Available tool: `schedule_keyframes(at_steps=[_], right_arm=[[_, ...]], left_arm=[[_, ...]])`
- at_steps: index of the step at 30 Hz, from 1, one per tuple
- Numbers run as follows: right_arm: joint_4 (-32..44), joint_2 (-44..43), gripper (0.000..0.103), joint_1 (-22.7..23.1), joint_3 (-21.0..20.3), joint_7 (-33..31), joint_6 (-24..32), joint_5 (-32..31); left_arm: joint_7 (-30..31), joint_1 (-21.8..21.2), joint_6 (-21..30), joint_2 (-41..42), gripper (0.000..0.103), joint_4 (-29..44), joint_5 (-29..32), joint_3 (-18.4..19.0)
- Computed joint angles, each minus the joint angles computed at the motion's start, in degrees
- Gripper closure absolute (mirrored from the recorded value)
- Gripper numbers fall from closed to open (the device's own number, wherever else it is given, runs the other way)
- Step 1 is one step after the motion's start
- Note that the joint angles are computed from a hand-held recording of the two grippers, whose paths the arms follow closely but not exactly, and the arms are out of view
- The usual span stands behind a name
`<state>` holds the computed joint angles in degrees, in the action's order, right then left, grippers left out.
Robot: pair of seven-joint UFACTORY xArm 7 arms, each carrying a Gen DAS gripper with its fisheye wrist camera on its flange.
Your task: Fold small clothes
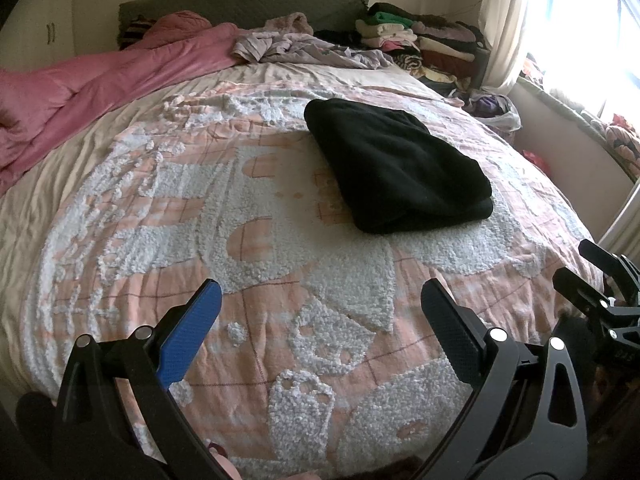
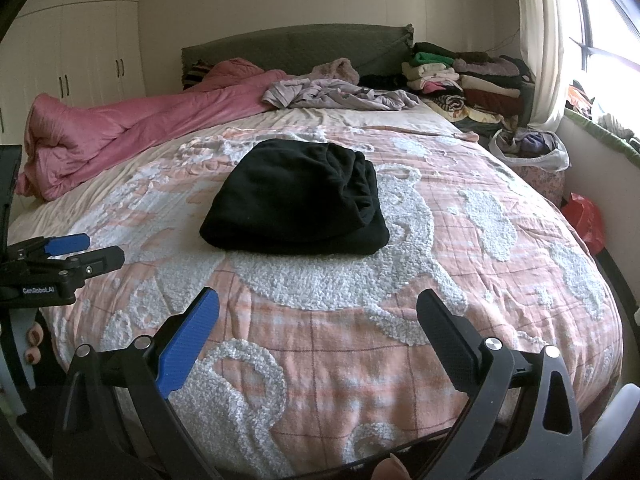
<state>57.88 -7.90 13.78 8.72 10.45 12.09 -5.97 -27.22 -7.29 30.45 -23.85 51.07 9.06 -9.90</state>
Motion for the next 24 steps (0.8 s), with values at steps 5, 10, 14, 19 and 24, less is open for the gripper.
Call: schedule_keyframes(at_steps=[5,10,14,19,24], right_arm=[[0.01,-0.02,0.005,0.05,-0.05,-0.22,0.03,0.16],[0.02,0.02,0.005,0.14,-0.13,-0.55,-0.03,0.44],[-0.03,-0.08,0.005,0.16,-0.23,-0.8,0.1,0.66],[-0.04,-0.07,0.005,-0.04,-0.12,-0.41,0.07,0.37],[-0.39,-0.09,0.005,-2.17,0.44,4.52,0.17,-2.49]], left_arm=[[0.03,-0.06,0.07,-0.02,0.01,0.03,-0.04,0.03],[-0.12,0.04,0.31,-0.15,0.01,0.02,0.23,-0.03],[-0.33,0.15,0.43,-0.11,0.01,0.06,0.42,-0.19],[0.53,-0.45,0.34,-0.11,0.01,-0.37,-0.54,0.43],[2.31,-0.72,1.56,0.23,0.01,-0.35,-2.11,1.48]])
